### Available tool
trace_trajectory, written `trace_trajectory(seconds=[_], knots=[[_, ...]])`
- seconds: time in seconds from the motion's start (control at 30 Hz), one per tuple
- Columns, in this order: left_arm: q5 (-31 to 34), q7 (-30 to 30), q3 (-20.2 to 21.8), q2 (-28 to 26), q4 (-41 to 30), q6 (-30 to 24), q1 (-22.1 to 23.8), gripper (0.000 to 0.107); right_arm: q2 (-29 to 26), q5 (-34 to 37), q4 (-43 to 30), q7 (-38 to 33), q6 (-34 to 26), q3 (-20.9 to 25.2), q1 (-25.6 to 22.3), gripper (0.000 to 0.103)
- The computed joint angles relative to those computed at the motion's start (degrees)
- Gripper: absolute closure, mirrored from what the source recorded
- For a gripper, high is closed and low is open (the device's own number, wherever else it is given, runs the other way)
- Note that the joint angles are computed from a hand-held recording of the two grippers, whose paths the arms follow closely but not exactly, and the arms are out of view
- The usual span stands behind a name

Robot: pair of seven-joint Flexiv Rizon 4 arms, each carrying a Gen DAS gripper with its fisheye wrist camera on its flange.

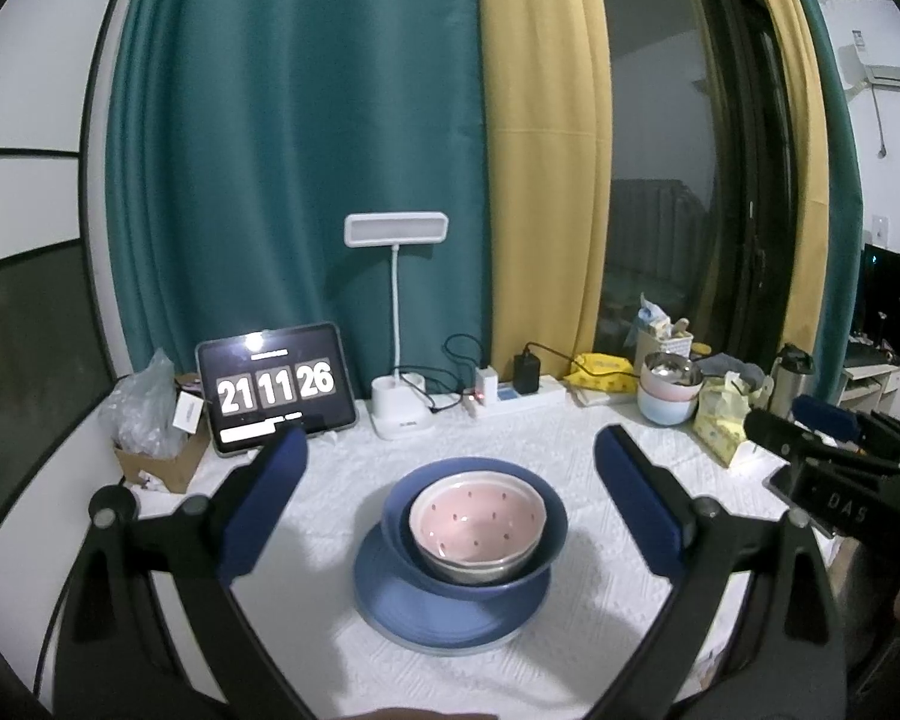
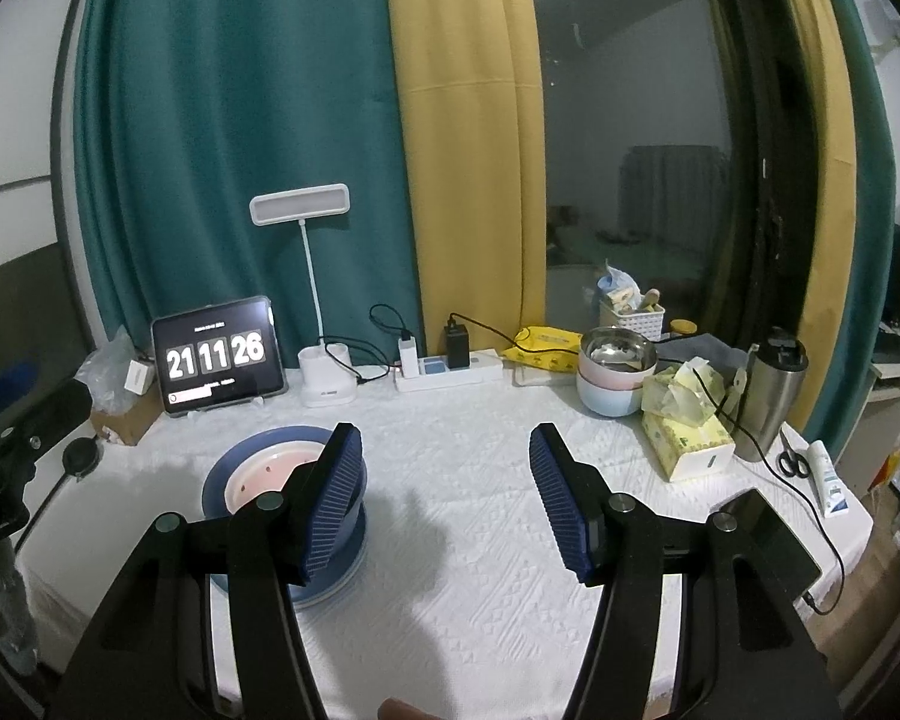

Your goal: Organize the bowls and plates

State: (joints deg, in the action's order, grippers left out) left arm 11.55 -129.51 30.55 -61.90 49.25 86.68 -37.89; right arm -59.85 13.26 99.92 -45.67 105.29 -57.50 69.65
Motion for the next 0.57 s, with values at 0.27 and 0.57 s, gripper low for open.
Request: trace_trajectory(seconds=[0.27, 0.57], knots=[[0.2, -0.2, 0.1, 0.0, 0.0, 0.0, 0.0, 0.009, 0.0, 0.0, 0.0, 0.1, -0.1, -0.1, 0.1, 0.041], [0.5, 0.2, -1.2, -0.3, -1.1, -0.6, 0.5, 0.009, 0.0, -0.1, 0.0, 0.2, -0.1, -0.1, 0.1, 0.041]])
